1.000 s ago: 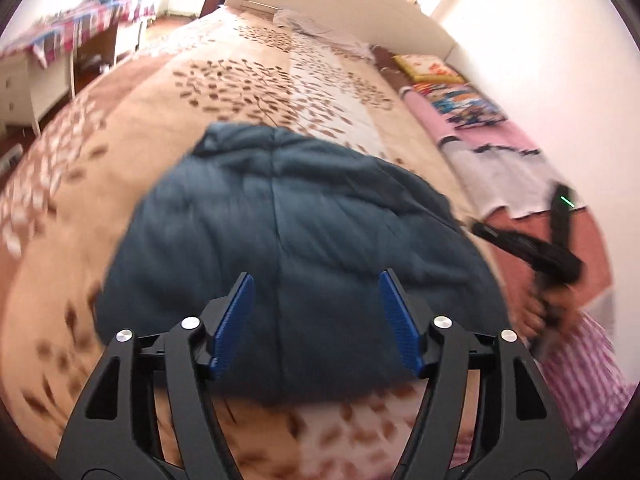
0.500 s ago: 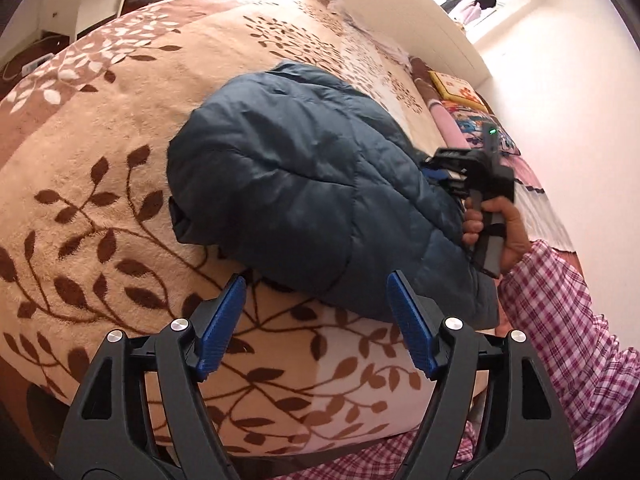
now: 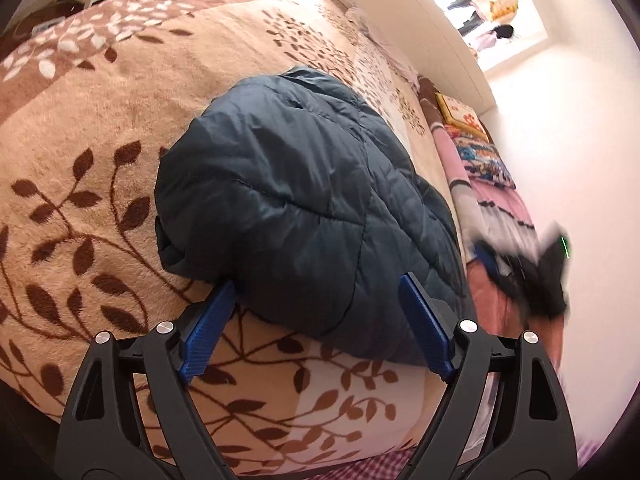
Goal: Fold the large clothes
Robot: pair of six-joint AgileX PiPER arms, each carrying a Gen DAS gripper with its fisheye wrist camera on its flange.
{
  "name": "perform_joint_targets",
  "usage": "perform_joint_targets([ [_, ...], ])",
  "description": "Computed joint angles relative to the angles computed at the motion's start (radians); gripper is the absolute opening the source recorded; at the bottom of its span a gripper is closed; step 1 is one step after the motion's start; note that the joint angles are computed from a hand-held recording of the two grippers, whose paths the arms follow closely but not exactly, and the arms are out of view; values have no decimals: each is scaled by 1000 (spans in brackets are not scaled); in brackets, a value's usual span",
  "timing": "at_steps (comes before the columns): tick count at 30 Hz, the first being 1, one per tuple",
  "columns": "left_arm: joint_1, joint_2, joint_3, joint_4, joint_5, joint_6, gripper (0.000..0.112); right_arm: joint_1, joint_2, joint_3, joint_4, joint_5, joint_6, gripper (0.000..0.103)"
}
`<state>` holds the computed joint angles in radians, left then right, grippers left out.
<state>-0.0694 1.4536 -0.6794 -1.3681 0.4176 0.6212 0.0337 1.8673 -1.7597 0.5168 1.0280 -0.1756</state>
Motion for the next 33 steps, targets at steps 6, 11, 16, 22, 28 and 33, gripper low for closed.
perform_joint_targets([
  [6,6,79,8,-181,4,37,85,-288,-454,560,128,-1,-169,67],
  [11,-22,154,-13,-262,-36,51,85,-612,-511,801,271,111,-265,77],
  [16,-41,192,-65,-284,-70,44,89,-657,-390,832,450,67,-320,82],
  [22,-47,255,-106,-353,-86,42,88,-533,-273,747,411,-81,-204,59],
  [28,-59,179,-101,-284,-108,-20,26,-566,-312,742,432,-20,-221,27],
  [33,-71,-6,-25,-49,-118,-201,20,-633,-398,775,420,82,-238,23],
])
